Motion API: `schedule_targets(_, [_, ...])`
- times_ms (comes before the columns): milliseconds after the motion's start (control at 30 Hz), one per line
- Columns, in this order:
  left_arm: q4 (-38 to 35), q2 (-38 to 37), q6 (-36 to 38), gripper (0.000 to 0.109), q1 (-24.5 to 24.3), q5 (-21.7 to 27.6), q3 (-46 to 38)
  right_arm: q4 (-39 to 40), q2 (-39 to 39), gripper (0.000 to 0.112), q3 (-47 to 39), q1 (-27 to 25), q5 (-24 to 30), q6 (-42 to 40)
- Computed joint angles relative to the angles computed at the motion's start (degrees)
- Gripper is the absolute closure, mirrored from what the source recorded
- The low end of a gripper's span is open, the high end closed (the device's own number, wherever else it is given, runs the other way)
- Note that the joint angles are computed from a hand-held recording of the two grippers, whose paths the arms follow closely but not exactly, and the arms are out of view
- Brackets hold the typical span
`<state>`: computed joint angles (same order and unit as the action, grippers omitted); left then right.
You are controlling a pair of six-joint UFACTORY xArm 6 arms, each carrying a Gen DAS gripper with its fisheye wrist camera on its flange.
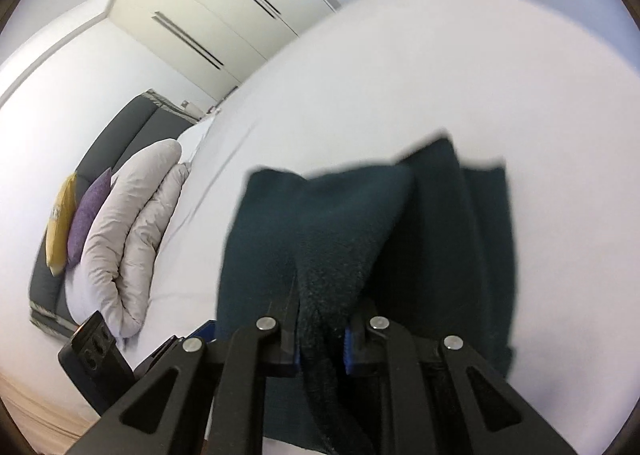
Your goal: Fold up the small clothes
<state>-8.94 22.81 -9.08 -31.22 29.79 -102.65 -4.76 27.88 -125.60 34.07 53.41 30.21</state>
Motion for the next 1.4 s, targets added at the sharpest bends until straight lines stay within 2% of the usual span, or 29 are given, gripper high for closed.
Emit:
schedule_targets(67, [-0.1,0.7,0.5,0.045,-0.4,0.5,-1.0,-1.4,-0.2,0.097,-0.8,-0.2,0.5,-0.5])
schedule_targets(133, [0.6,0.7,1.0,0.045,-0.8,0.5,-1.0,-2.1,-2.7,0.097,3.6,-0.7,-2.1,1.0])
schedule_targets(233, [3.2,1.0,2.0,0.044,-1.4,2.0,-0.9,-2.1,-9.8,0.097,17.6,-2.9,-8.2,4.6])
schedule_targets(300, [3.5,1.0,3.3,0.044,-1.7,2.4,-0.6,-3.4,-11.1,0.098,22.0,-3.2,-8.1,8.2])
schedule_targets(367, [5.7,0.7,2.9,0.043,-1.9,2.5,-0.1,-0.8,-14.7,0.098,29.4,-4.1,-13.9,9.0])
schedule_targets(400, [5.7,0.7,3.2,0.041,-1.8,2.5,0.1,-1.1,-15.5,0.098,30.4,-3.9,-14.9,9.5])
schedule_targets(567, [3.8,-0.2,4.2,0.04,-1.0,3.2,0.9,-2.5,-15.2,0.097,28.8,-3.4,-13.4,10.2])
schedule_targets(733, [2.0,-3.1,3.7,0.039,-0.1,-0.8,4.8,-4.2,-13.0,0.097,23.7,-3.5,-9.3,9.5])
schedule_targets(833, [2.3,-2.3,3.6,0.039,0.3,2.2,4.2,-3.5,-13.2,0.097,23.9,-4.1,-8.8,9.7])
schedule_targets(900, [3.6,-2.4,3.0,0.039,0.5,3.3,5.5,2.5,-14.8,0.097,28.2,-5.3,-10.8,7.0])
schedule_targets(1000, [2.1,-2.9,2.9,0.037,0.4,3.9,7.4,2.4,-16.6,0.095,33.0,-4.5,-16.7,9.4])
schedule_targets(1033, [1.2,-3.1,3.3,0.037,0.6,4.0,8.1,3.7,-17.7,0.089,34.6,-4.3,-18.6,10.3])
schedule_targets(1100, [0.1,-3.1,3.6,0.037,0.8,4.3,8.2,1.8,-18.4,0.088,34.7,-3.7,-17.4,12.5])
schedule_targets(1167, [-0.7,-3.7,4.5,0.037,1.1,4.0,9.2,-3.3,-18.6,0.087,33.5,-2.0,-13.4,14.6])
schedule_targets(1300, [-1.3,-4.6,5.0,0.037,1.2,3.6,10.9,-8.2,-18.8,0.087,33.4,0.6,-7.5,16.3])
schedule_targets(1400, [-1.4,-4.5,6.1,0.036,1.4,3.8,11.1,-10.9,-20.9,0.098,36.4,1.1,-7.8,18.9])
